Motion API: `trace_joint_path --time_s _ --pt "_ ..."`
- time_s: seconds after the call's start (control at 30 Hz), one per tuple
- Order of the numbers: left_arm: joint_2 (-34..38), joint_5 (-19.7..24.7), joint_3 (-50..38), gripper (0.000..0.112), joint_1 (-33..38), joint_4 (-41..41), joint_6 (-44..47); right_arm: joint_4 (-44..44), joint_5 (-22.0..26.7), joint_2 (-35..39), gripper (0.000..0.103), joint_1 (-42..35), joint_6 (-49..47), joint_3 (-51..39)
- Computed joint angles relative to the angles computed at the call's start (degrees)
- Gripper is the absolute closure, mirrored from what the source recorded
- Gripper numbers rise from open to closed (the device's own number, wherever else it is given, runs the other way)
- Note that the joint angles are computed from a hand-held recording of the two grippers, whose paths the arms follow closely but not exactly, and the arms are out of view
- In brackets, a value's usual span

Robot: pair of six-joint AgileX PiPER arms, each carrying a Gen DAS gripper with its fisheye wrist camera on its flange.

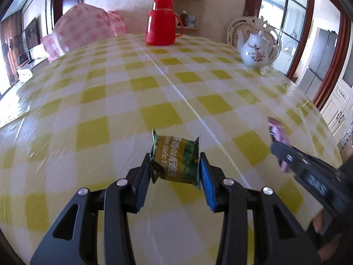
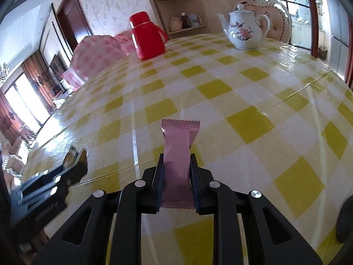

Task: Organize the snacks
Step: 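Carry the green snack and pink bar to the white box and open both tools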

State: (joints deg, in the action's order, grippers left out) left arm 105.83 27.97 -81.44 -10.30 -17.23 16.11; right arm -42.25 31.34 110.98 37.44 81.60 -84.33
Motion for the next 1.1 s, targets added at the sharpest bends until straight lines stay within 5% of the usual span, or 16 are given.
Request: trace_joint_path --time_s 0.2,0.5,0.87,1.1 --pt "-11.2 -5.7 14.7 0.07 0.6 -0.3 0.9 -7.1 0.6 -4.0 0.082 5.7 8.0 4.7" --pt "-21.3 -6.7 26.7 0.07 2.7 -3.2 6.5 -19.2 4.4 -10.6 0.082 16.1 25.1 13.8" --pt "-33.4 -3.6 35.5 0.07 9.9 -9.3 17.4 -19.3 10.2 -10.4 0.082 26.6 27.6 13.4" --pt "-40.7 2.6 39.7 0.07 22.1 -19.5 33.6 -16.3 14.1 -6.0 0.082 32.3 20.7 5.0"
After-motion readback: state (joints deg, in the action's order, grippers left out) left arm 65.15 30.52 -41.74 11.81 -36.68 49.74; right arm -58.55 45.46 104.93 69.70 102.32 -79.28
